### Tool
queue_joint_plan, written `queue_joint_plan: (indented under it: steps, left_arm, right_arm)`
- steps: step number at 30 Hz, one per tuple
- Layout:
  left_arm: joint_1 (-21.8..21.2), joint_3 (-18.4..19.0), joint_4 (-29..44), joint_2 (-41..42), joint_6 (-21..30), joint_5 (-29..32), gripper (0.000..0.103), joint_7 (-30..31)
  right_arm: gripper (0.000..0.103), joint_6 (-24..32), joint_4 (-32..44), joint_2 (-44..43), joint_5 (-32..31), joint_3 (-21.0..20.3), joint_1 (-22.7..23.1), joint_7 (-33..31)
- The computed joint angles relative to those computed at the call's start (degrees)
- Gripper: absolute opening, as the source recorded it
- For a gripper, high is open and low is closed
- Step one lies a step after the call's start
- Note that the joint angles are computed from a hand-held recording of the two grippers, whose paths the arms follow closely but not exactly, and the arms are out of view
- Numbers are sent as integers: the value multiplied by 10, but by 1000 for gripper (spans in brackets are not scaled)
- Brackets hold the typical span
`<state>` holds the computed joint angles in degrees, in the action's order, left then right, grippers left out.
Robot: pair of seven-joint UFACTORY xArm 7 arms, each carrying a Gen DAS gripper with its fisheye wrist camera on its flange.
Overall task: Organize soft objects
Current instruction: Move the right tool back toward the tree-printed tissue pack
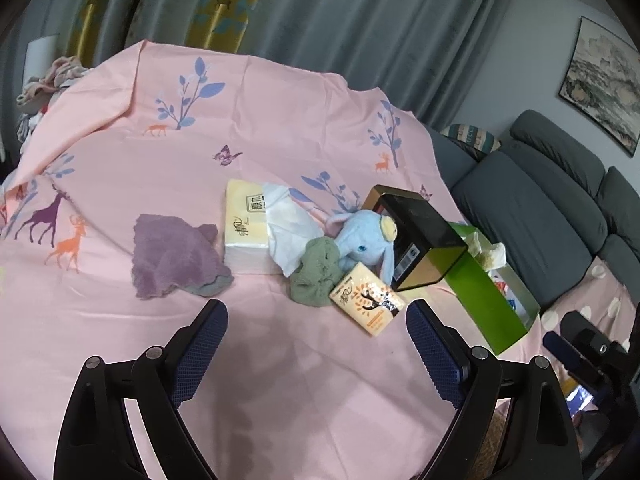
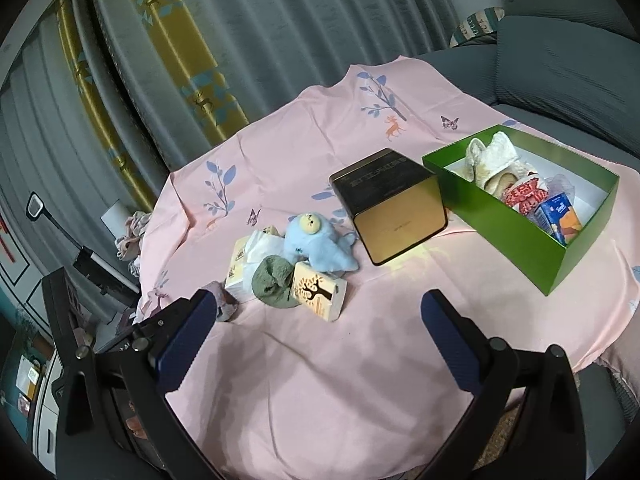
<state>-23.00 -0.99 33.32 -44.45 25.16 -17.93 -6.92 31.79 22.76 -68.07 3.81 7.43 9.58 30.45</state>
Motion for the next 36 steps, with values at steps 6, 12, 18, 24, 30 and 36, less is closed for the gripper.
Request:
queue_joint_plan:
  steps: [6,12,18,24,30,36]
  left_arm:
    - [-22,26,1,0,11,-18,91,22]
    - [-16,20,65,60,25,-21,91,54]
    - [-56,34,82,113,-61,-84,91,91]
    - [-56,59,68,157,-59,-134,91,100]
    - [-34,53,55,140,-64,-151,91,102]
    - [-23,49,44,117,-75,-137,91,106]
  right_arm:
    - [102,13,7,-5,-3,11,1,9]
    - [102,31,18,-19,-11,13,-10,19]
    - [102,49,18,-41,-25,23,-33,36]
    - [102,68,21,-44,-41,32,-50,49]
    - [102,45,19,-19,-34,34,-32,53]
    - [102,30,23,9,-33,43,-11,56]
